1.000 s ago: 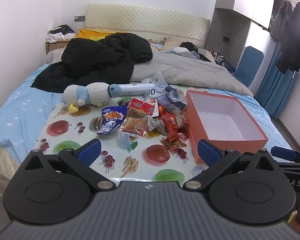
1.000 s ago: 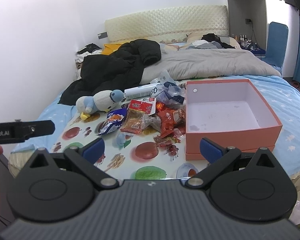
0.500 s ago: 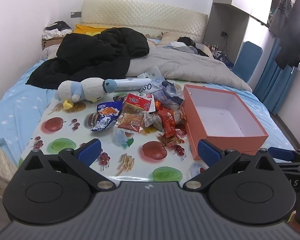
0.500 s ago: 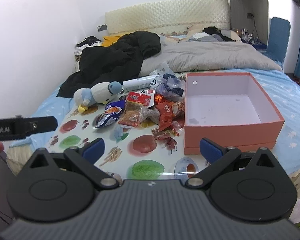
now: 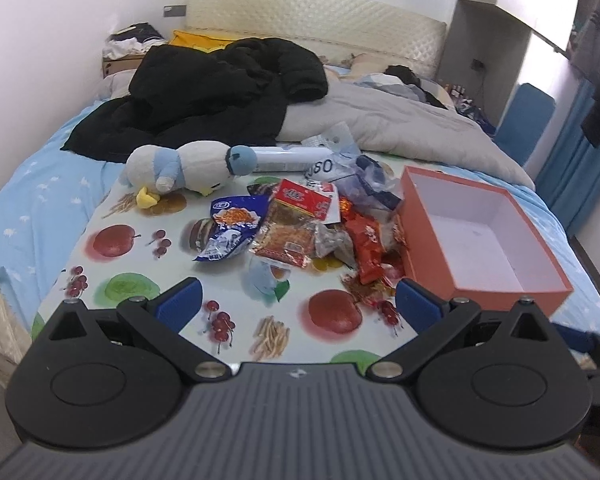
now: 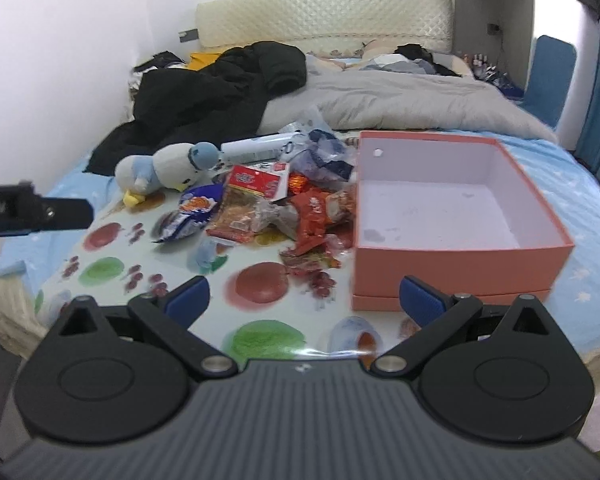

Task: Organize snacks
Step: 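Reach into the pile and grasp the blue-white bag with left tool while right tool grasps a brown strip packet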

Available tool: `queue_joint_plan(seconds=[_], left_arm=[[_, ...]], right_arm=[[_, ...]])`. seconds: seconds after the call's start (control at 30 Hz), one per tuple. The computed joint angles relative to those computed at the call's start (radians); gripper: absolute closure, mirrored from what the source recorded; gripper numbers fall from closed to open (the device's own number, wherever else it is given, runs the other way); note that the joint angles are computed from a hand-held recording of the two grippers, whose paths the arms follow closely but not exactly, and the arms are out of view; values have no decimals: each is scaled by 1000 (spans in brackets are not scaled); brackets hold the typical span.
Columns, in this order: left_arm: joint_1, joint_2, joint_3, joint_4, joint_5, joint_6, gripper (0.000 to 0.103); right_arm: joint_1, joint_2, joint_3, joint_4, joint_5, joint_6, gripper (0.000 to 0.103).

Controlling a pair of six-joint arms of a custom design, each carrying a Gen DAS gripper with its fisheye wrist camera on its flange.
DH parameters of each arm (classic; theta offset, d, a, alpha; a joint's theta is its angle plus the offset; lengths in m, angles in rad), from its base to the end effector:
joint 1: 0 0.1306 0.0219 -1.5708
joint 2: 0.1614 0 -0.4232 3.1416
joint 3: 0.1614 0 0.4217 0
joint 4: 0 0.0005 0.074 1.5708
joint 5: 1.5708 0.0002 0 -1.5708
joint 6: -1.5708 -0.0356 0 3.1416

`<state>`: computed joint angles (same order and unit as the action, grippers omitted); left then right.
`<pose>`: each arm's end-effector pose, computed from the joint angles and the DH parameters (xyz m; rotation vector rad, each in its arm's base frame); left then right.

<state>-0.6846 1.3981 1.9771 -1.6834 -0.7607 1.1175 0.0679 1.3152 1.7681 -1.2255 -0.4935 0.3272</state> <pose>0.3365 -0.2437 0.6953 -0.6975 2.1690 0.1406 0.4345 0.0459 0.6628 -0.6782 2.1665 0.4407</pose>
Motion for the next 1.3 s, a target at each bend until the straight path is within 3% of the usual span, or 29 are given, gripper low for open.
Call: queue_joint_plan(seconds=[0.1, 0.17, 0.23, 0.7, 0.93, 1.17, 1.3], left_arm=[[55, -19, -54, 59, 46, -46, 0], [94, -30, -93, 100, 83, -78, 0], [132, -47, -140, 148, 116, -119, 0], [377, -19, -294, 331, 288, -318, 0], [485, 46, -296, 383, 348, -417, 0], [558, 110, -299, 464, 375, -588, 1], [585, 137, -302, 511, 377, -650, 2]], right_arm=[[16, 25, 1, -8, -20, -4, 9], [38, 37, -4, -3, -5, 3, 21], [63, 46, -12, 11, 22, 12, 25], [177, 182, 5, 98, 74, 56, 24], [232, 300, 80, 102, 156, 141, 24], [262, 417, 168, 58, 272, 130, 25], [268, 453, 191, 42, 291, 140, 25]])
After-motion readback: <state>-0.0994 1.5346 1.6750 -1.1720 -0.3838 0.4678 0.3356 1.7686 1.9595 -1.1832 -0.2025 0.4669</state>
